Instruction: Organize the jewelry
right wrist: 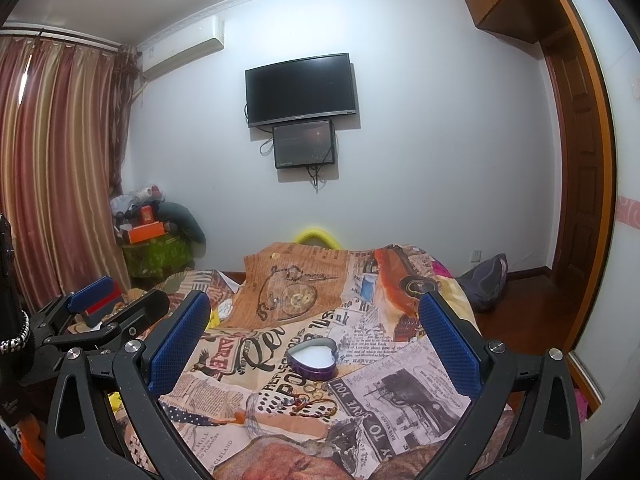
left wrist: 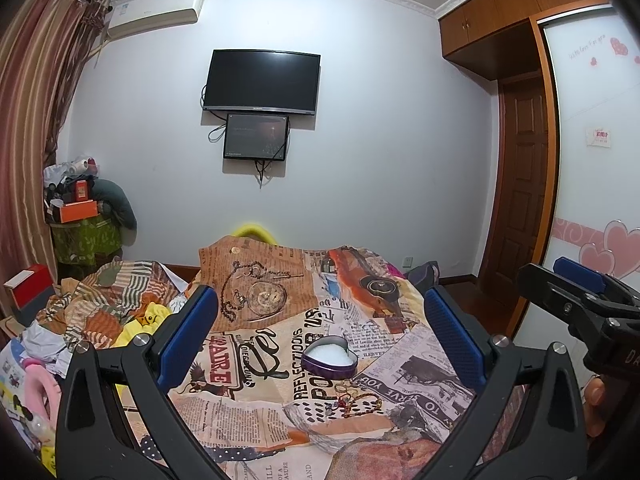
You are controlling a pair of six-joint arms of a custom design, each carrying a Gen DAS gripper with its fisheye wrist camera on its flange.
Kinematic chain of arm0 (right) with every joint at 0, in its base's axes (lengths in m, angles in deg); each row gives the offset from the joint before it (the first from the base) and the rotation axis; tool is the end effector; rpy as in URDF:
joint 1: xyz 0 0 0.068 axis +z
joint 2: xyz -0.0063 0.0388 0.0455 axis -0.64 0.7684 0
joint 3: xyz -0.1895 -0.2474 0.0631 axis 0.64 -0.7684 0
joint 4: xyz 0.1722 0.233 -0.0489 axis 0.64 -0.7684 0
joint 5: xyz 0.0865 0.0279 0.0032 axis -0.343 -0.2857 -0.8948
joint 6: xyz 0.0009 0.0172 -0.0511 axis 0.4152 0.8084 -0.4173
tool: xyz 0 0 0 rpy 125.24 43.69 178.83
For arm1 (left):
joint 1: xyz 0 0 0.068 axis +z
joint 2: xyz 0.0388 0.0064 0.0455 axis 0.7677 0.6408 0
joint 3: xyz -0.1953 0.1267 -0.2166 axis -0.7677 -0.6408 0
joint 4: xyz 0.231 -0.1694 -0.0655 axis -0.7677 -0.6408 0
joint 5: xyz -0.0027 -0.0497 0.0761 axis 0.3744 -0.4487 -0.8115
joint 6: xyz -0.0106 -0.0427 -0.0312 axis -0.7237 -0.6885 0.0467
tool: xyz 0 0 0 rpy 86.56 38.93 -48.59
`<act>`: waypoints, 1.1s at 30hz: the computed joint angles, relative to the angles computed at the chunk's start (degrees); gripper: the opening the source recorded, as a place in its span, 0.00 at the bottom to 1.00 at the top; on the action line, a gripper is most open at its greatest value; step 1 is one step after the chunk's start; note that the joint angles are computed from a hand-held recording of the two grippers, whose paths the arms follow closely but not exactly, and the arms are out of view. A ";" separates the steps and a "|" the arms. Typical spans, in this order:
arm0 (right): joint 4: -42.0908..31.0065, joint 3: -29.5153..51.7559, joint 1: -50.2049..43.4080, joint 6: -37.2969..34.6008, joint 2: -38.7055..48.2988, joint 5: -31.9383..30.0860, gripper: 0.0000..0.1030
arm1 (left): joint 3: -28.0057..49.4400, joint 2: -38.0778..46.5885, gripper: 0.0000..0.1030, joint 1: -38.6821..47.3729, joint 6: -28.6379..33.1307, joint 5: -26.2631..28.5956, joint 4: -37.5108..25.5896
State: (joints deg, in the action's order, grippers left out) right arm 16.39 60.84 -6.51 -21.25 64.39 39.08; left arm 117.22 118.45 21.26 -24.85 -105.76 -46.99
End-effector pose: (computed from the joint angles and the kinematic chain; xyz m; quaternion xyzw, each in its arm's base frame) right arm 0.2805 0.1707 0.3231 -0.0659 0.7797 0.1049 0.6138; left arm 0.2835 -0.1423 0.3176 0.0202 0.7751 -0.0726 0.6273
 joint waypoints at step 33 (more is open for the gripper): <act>-15.06 15.49 -12.50 4.27 23.47 -13.35 1.00 | 13.69 26.17 0.85 12.25 -2.19 12.25 -11.86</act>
State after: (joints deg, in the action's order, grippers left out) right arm 1.33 76.32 -19.01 -16.99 87.86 25.74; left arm 130.91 144.63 33.52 -27.03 -93.51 -58.85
